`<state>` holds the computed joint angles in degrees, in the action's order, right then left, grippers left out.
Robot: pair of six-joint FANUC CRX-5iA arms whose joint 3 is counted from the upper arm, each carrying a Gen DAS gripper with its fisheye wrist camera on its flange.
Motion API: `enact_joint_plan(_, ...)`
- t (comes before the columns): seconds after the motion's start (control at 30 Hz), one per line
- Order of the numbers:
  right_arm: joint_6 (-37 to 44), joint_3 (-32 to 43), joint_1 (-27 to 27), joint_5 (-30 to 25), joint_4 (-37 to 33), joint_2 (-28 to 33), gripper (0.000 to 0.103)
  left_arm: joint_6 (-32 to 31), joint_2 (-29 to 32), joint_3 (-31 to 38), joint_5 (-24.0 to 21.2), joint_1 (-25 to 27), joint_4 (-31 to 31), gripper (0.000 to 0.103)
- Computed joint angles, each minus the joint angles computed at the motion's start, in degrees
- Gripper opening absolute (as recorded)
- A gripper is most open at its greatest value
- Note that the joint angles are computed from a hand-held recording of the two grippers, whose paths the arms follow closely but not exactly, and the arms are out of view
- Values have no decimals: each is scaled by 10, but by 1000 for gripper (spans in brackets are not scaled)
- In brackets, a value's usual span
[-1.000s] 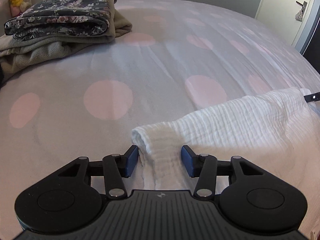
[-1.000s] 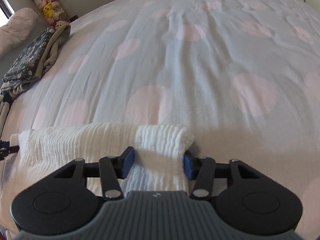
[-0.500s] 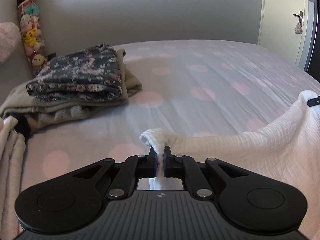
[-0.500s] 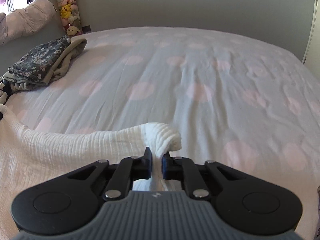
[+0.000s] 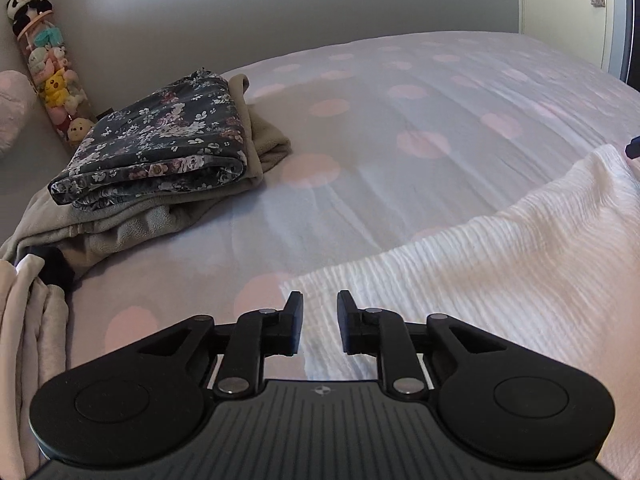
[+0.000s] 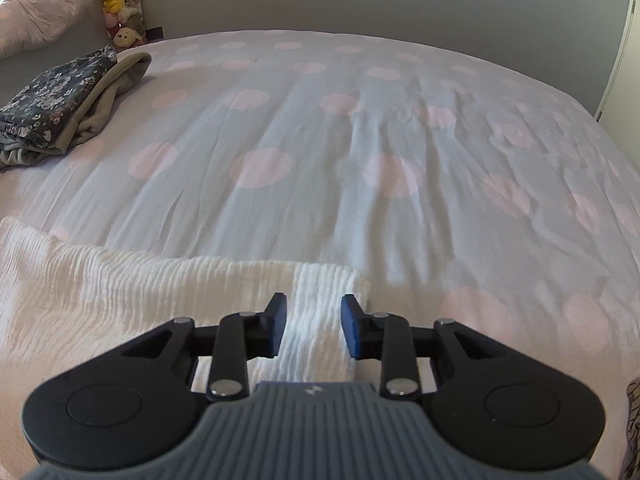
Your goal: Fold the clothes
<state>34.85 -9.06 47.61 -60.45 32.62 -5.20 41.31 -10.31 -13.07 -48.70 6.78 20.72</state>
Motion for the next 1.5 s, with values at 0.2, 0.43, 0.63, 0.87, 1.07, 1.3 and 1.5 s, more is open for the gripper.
enact_joint_plan(0.2,35,-26,60,-56,-7,-50,37,-156,-74,-46,-70,31,41,20)
enact_joint_plan(0.43,29,-69,184,-143,1,-114,38,-325,-176,-95,-177,83,48,20)
enact_joint_plan(0.63,-4,-99,303,-220,7,-142,38,-411,-241,-127,-221,119,21,21)
enact_joint_plan(0.87,-15,-108,367,-277,5,-147,39,-514,-297,-170,-233,136,-11,31)
enact_joint_plan(1.07,24,-114,390,-324,12,-136,42,-539,-317,-214,-193,133,3,31)
enact_joint_plan(1.3,86,-126,409,-353,20,-132,54,-526,-294,-225,-174,143,63,20)
enact_joint_plan(1.5,118,-140,411,-334,25,-131,54,-495,-267,-200,-181,139,72,20)
